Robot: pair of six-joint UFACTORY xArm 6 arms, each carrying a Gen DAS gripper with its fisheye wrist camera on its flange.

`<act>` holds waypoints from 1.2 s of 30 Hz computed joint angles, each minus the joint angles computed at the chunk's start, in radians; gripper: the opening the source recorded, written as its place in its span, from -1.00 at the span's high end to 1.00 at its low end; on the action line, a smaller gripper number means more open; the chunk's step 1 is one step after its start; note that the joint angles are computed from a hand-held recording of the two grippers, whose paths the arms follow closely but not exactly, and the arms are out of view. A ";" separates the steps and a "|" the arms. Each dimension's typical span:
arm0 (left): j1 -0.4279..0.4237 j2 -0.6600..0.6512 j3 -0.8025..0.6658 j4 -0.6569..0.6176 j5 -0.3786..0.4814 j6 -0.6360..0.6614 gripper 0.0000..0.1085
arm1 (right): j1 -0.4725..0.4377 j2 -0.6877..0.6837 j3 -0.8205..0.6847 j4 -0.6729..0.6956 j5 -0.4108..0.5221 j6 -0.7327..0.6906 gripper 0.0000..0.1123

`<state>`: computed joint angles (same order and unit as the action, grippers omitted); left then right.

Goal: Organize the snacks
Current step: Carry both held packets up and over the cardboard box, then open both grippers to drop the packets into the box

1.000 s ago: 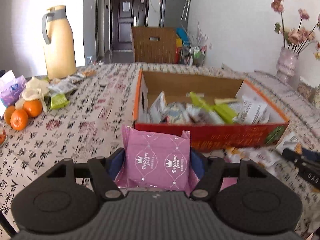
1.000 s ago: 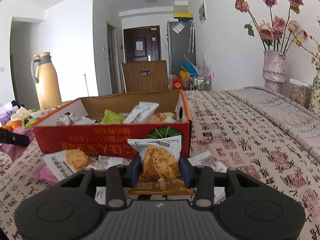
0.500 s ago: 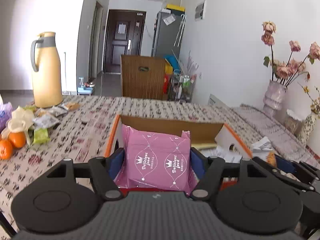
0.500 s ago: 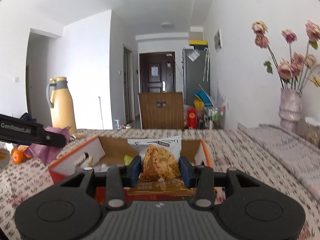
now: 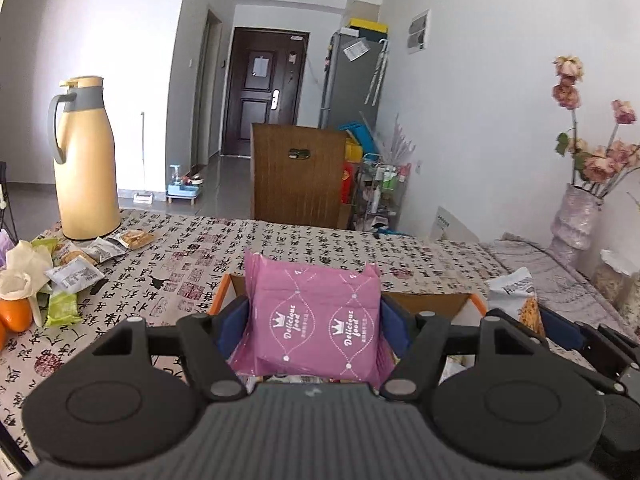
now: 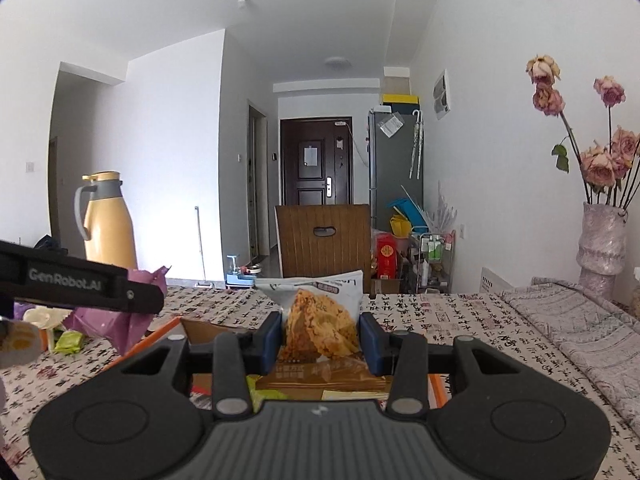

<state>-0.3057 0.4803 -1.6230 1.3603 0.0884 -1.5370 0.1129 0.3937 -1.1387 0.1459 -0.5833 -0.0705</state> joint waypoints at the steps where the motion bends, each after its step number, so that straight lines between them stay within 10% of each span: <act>1: -0.001 0.021 -0.019 -0.021 0.008 0.015 -0.28 | -0.001 0.016 -0.018 0.001 0.007 0.005 0.28; 13: 0.014 0.123 -0.076 -0.051 0.002 0.043 -0.29 | -0.026 0.099 -0.077 -0.045 0.087 0.062 0.27; 19: 0.011 0.108 -0.067 0.059 0.008 -0.062 -0.61 | -0.029 0.093 -0.071 -0.042 0.095 0.064 0.23; 26: 0.004 0.088 -0.064 0.199 0.045 -0.216 -0.90 | -0.031 0.084 -0.041 -0.030 0.029 0.084 -0.82; 36: 0.003 0.097 -0.065 0.149 0.051 -0.170 -0.90 | -0.030 0.084 -0.038 -0.036 0.034 0.090 -0.83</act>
<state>-0.3023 0.5773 -1.6875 1.5094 0.1394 -1.7068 0.0824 0.4779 -1.1767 0.1098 -0.5493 0.0193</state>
